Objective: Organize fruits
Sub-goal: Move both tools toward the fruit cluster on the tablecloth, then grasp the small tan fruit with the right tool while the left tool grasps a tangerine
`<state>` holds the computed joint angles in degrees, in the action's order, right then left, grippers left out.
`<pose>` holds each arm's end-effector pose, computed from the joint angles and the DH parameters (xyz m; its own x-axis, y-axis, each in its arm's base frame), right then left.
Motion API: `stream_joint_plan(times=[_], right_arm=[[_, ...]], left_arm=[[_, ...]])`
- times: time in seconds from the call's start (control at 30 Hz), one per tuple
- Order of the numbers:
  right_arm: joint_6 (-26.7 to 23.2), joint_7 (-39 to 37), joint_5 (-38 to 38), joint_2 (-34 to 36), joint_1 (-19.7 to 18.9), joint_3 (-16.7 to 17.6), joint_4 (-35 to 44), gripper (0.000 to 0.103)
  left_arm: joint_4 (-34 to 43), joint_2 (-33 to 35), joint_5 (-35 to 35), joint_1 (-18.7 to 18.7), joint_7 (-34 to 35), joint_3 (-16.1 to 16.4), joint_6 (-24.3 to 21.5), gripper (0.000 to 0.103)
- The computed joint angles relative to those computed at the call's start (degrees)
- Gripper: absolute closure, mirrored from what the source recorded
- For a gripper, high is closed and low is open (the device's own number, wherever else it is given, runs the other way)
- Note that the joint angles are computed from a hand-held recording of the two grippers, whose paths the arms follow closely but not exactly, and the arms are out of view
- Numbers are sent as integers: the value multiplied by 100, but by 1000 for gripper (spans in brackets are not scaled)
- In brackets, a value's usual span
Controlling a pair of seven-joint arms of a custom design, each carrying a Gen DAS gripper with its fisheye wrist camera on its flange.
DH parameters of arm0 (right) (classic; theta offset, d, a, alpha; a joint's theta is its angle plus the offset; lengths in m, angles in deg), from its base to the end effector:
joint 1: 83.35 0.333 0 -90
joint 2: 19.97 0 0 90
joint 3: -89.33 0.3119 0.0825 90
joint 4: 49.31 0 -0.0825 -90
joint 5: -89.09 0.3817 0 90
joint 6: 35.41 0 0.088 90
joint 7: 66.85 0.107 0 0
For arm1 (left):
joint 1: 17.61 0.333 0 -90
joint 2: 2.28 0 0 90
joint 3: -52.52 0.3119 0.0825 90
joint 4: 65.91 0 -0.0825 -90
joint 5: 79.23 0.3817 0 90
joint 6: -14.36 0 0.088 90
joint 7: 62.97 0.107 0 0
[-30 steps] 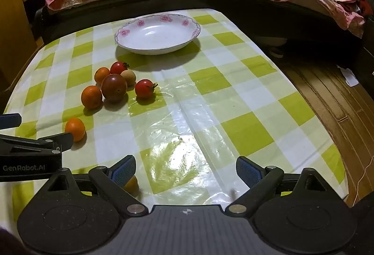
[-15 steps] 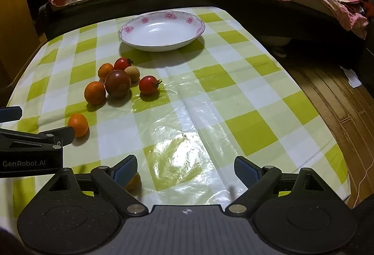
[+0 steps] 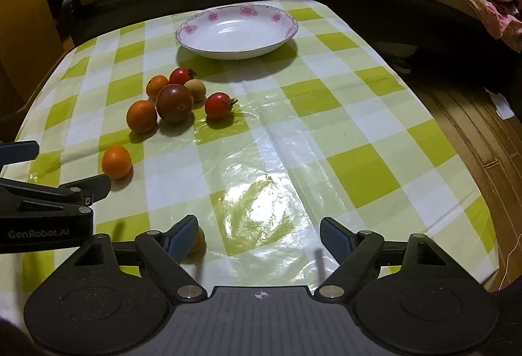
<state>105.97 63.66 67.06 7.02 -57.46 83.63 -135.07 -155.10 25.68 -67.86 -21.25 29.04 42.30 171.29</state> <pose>0.6776 0.2640 0.4514 -0.0986 -0.9948 0.0254 -0.8210 0.0669 -0.5670 0.7139 -0.1589 0.4475 -0.3291 -0.9371 -0.1163 -0.6983 0.3245 -0.6380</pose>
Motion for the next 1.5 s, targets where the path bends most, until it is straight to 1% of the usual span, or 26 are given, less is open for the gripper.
stream_joint_plan(times=[0.13,0.33,0.43,0.5,0.53,0.6,0.63,0.73,0.77,0.8,0.83,0.87,0.9,0.97,1.0,1.13,1.2,1.3,1.4,1.47,1.5], right_arm=[[88,-91,59,-42,-31,42,-61,29],[308,-394,211,-74,-77,129,-134,34],[371,-616,319,-48,-91,169,-117,39],[316,-774,463,6,-116,207,-48,45],[272,-844,550,33,-130,227,-13,46],[321,-978,726,61,-167,270,7,50],[353,-1022,769,80,-159,269,21,50],[379,-1303,986,129,-196,346,62,57],[360,-1422,1093,141,-223,385,78,63],[320,-1545,1204,161,-248,425,109,71],[206,-1618,1264,205,-240,426,187,73],[149,-1637,1284,230,-215,400,223,76],[163,-1631,1262,221,-181,357,210,78],[167,-1650,1349,225,-192,355,216,80],[180,-1649,1400,223,-203,357,208,80],[213,-1691,1443,205,-189,337,171,80],[207,-1690,1488,207,-197,339,178,80],[192,-1681,1554,220,-211,344,202,80],[178,-1681,1583,222,-214,344,210,80],[177,-1692,1605,217,-221,349,202,80],[186,-1682,1598,212,-215,341,190,80]], left_arm=[[44,26,-117,73,89,-68,-71,0],[30,37,-418,217,232,-201,-45,0],[27,42,-495,233,277,-214,-41,0],[11,37,-492,222,302,-200,-14,0],[-3,35,-478,211,309,-189,17,0],[-25,33,-461,206,350,-187,59,0],[-37,32,-460,211,376,-192,76,1],[0,80,-642,328,552,-332,50,3],[35,109,-707,353,594,-363,36,4],[76,141,-756,364,617,-377,13,5],[123,173,-799,375,644,-388,-22,7],[165,206,-826,371,662,-390,-48,8],[211,239,-849,368,682,-393,-76,8],[281,291,-821,313,675,-347,-101,14],[320,320,-809,298,691,-339,-116,16],[532,478,-886,313,825,-402,-270,31],[643,553,-934,312,872,-423,-358,32],[744,635,-967,287,957,-440,-351,33],[859,715,-956,239,1026,-441,-417,38],[986,789,-944,197,1027,-415,-547,46],[1021,818,-967,198,1031,-422,-559,47]])
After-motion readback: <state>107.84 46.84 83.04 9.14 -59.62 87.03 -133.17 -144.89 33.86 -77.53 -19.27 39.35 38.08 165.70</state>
